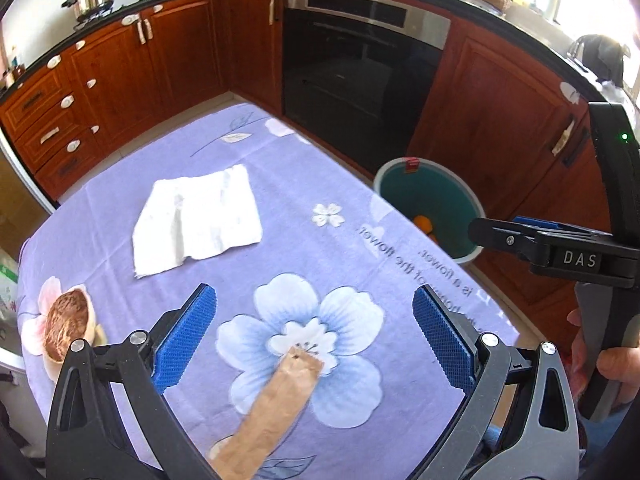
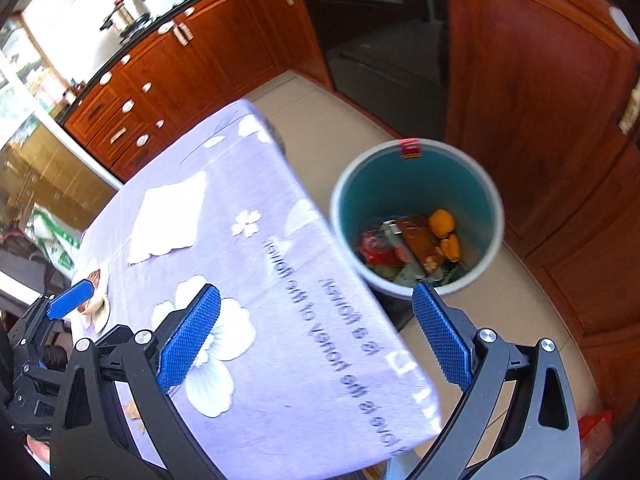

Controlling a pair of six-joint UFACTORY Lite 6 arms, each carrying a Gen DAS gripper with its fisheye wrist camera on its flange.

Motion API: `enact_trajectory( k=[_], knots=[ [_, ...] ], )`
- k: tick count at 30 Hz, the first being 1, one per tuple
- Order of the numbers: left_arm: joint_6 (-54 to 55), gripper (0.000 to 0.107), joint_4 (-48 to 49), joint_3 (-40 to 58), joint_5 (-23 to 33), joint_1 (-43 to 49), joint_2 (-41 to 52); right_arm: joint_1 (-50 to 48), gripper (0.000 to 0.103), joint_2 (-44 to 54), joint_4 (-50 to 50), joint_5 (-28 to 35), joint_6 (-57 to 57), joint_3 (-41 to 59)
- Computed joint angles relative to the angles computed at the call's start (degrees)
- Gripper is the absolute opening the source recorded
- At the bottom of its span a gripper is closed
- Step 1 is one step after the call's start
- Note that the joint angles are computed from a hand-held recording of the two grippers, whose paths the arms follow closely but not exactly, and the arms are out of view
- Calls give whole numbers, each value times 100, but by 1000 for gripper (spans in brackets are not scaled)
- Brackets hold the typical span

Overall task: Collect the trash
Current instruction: 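Move both tools back to the table toward the coconut shell and tissue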

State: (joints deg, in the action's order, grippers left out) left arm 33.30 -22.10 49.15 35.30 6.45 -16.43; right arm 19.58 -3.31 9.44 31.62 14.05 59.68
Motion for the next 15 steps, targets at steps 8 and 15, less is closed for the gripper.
enact_trajectory(
  k=[8,15],
  knots=[
    [2617,99,-941,537,283,3031,1048,1619,93,1863,-834,215,1257,1843],
    [3333,99,-1104,1857,418,4512,2551,2393,93,3587,-975,831,1487,3916]
  ],
)
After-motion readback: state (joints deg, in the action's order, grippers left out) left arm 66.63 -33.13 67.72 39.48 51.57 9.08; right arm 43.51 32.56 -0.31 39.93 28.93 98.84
